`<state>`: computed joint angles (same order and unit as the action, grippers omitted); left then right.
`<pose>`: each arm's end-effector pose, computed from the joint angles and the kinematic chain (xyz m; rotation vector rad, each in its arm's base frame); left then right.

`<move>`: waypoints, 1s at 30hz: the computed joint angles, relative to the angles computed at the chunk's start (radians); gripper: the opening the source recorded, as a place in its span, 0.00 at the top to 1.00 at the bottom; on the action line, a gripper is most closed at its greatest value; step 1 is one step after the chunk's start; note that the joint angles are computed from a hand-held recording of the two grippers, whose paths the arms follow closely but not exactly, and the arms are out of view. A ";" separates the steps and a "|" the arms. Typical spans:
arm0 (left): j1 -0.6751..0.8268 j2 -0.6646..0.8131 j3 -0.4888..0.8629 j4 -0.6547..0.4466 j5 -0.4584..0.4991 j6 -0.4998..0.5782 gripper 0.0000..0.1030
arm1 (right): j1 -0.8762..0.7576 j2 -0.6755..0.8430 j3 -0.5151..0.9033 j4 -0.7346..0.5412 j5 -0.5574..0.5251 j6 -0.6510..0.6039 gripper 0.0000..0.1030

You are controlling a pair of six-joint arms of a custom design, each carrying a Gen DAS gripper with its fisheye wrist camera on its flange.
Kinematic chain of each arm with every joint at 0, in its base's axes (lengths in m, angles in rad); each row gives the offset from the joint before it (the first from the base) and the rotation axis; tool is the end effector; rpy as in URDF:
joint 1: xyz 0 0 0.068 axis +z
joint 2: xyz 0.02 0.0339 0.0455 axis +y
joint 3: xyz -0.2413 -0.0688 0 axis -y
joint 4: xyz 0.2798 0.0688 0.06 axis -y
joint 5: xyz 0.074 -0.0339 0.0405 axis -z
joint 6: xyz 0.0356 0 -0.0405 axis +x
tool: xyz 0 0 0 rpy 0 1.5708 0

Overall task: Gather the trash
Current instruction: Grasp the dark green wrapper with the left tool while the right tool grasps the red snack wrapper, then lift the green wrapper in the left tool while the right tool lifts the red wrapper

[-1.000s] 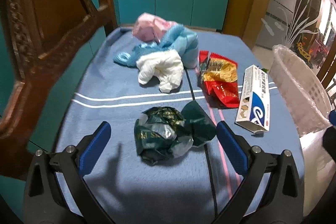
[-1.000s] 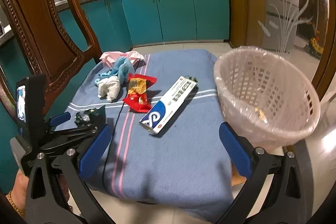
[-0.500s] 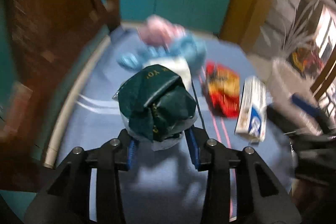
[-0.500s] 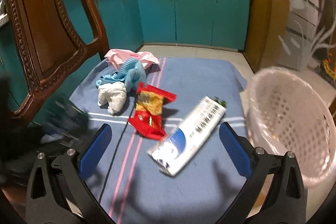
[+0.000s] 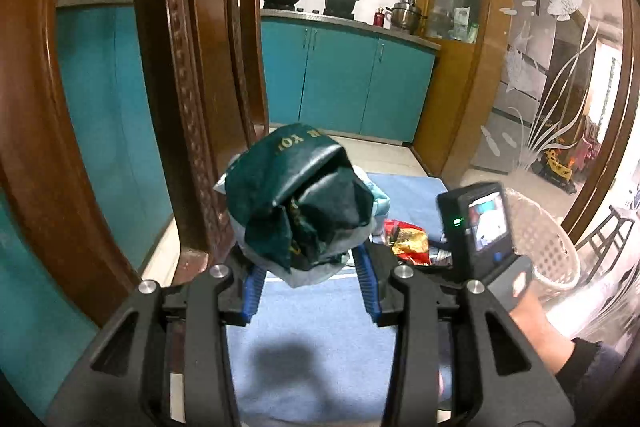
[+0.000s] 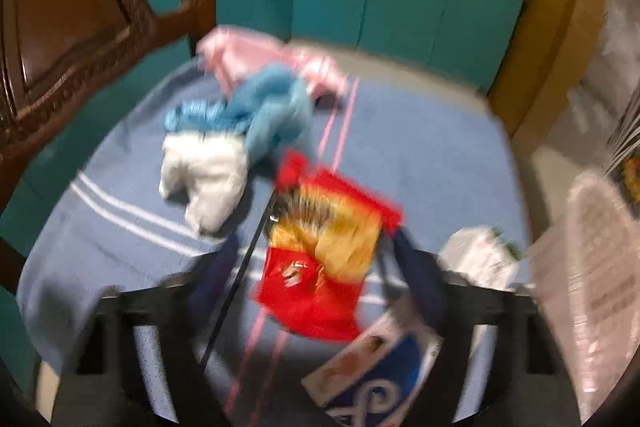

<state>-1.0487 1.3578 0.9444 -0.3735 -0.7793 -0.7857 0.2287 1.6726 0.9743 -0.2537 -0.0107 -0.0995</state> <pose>0.1810 -0.2644 0.2216 -0.0770 2.1015 -0.1627 0.3515 0.0822 0.1303 -0.4166 2.4894 0.0656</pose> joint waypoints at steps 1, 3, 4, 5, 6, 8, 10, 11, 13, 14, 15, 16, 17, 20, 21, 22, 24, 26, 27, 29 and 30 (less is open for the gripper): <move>0.003 -0.001 -0.001 -0.002 0.010 -0.003 0.61 | -0.005 -0.021 -0.020 0.014 -0.011 0.005 0.74; 0.004 0.001 0.001 -0.008 0.015 -0.002 0.60 | -0.021 -0.110 -0.067 0.012 -0.048 0.005 0.77; 0.004 -0.001 -0.001 -0.008 0.017 0.001 0.60 | -0.034 -0.170 -0.091 -0.005 -0.074 0.009 0.79; 0.005 -0.002 -0.001 -0.011 0.021 0.003 0.60 | -0.052 -0.254 -0.126 -0.018 -0.103 0.019 0.79; 0.013 0.000 -0.001 -0.005 0.031 0.008 0.60 | -0.070 -0.323 -0.153 -0.034 -0.129 0.028 0.79; 0.024 0.001 -0.001 0.007 0.050 0.016 0.60 | -0.134 -0.504 -0.212 -0.088 -0.223 0.045 0.79; 0.032 0.005 -0.009 0.025 0.067 0.024 0.60 | -0.207 -0.705 -0.273 -0.148 -0.297 0.049 0.79; 0.032 0.010 -0.007 0.027 0.072 0.025 0.60 | -0.230 -0.776 -0.294 -0.168 -0.315 0.050 0.79; 0.039 0.025 0.003 0.035 0.086 0.036 0.60 | -0.287 -0.914 -0.341 -0.217 -0.349 0.046 0.79; 0.037 0.034 0.009 0.037 0.090 0.038 0.60 | -0.301 -0.951 -0.356 -0.232 -0.355 0.047 0.79; 0.036 0.041 0.011 0.041 0.094 0.041 0.60 | -0.319 -0.992 -0.377 -0.256 -0.363 0.047 0.79; 0.033 0.053 0.017 0.043 0.097 0.041 0.60 | -0.333 -1.014 -0.390 -0.274 -0.369 0.043 0.79; 0.029 0.066 0.026 0.044 0.100 0.040 0.59 | -0.342 -1.043 -0.411 -0.290 -0.369 0.044 0.79; 0.021 0.110 0.051 0.043 0.113 0.030 0.59 | -0.321 -1.091 -0.452 -0.318 -0.342 0.044 0.79; 0.017 0.120 0.056 0.041 0.113 0.026 0.59 | -0.307 -1.093 -0.461 -0.316 -0.331 0.040 0.79; 0.014 0.131 0.062 0.039 0.112 0.025 0.59 | -0.284 -1.094 -0.469 -0.308 -0.312 0.042 0.79; 0.010 0.150 0.076 0.034 0.107 0.023 0.59 | -0.288 -1.097 -0.462 -0.328 -0.325 0.028 0.79; 0.010 0.160 0.082 0.028 0.109 0.014 0.59 | -0.261 -1.095 -0.463 -0.322 -0.309 0.031 0.79; 0.011 0.167 0.086 0.026 0.110 0.010 0.59 | -0.254 -1.105 -0.468 -0.324 -0.298 0.024 0.79; 0.013 0.178 0.092 0.023 0.112 0.006 0.59 | -0.255 -1.109 -0.477 -0.325 -0.297 0.010 0.79; 0.012 0.181 0.093 0.022 0.112 0.005 0.59 | -0.254 -1.104 -0.478 -0.325 -0.299 0.008 0.79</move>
<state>-1.0370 1.5385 1.0375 -0.3517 -0.6673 -0.7805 -0.0255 0.5691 0.4968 -0.5784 -0.3102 -0.0914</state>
